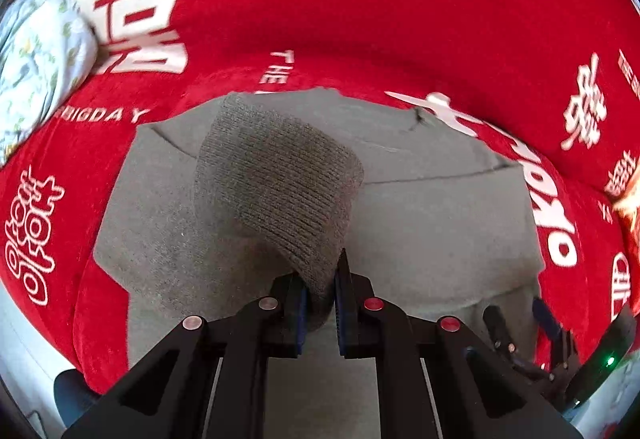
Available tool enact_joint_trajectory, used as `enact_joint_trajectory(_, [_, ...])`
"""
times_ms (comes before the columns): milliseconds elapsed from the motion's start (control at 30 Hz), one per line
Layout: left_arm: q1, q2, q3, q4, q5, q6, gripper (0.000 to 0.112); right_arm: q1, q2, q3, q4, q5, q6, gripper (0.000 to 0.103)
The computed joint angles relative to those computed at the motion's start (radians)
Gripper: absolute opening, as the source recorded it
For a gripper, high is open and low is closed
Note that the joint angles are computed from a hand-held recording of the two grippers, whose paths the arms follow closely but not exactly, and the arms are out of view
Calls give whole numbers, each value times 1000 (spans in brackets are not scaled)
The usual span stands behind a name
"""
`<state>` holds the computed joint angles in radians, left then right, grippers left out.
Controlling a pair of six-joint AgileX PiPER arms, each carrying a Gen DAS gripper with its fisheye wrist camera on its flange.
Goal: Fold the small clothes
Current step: 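Carry the held sleeve across the sweater body with the left gripper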
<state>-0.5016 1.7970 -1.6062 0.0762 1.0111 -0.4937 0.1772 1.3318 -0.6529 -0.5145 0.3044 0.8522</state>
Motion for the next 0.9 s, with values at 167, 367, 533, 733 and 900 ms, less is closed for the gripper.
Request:
enact_joint_trajectory(167, [-81,38,-44,66,14,-68,12,-70,-5,23,128,-30,-135,102])
enact_joint_trajectory(367, [-132,114,-170,104,59,-122,12,-66,-5,34,70,-48,-81,102])
enact_joint_trajectory(533, [-169,188,-316,98,105,-112,12,-68,-9,44,64,-64,-83,102])
enact_joint_trajectory(733, [-190,272,-453,53,147,-59,12,-88,-28,60,184,-82,-214,102])
enact_joint_trajectory(900, [-193,332,-517,24,167,-35,12,-82,-56,83,167,-71,-224,102])
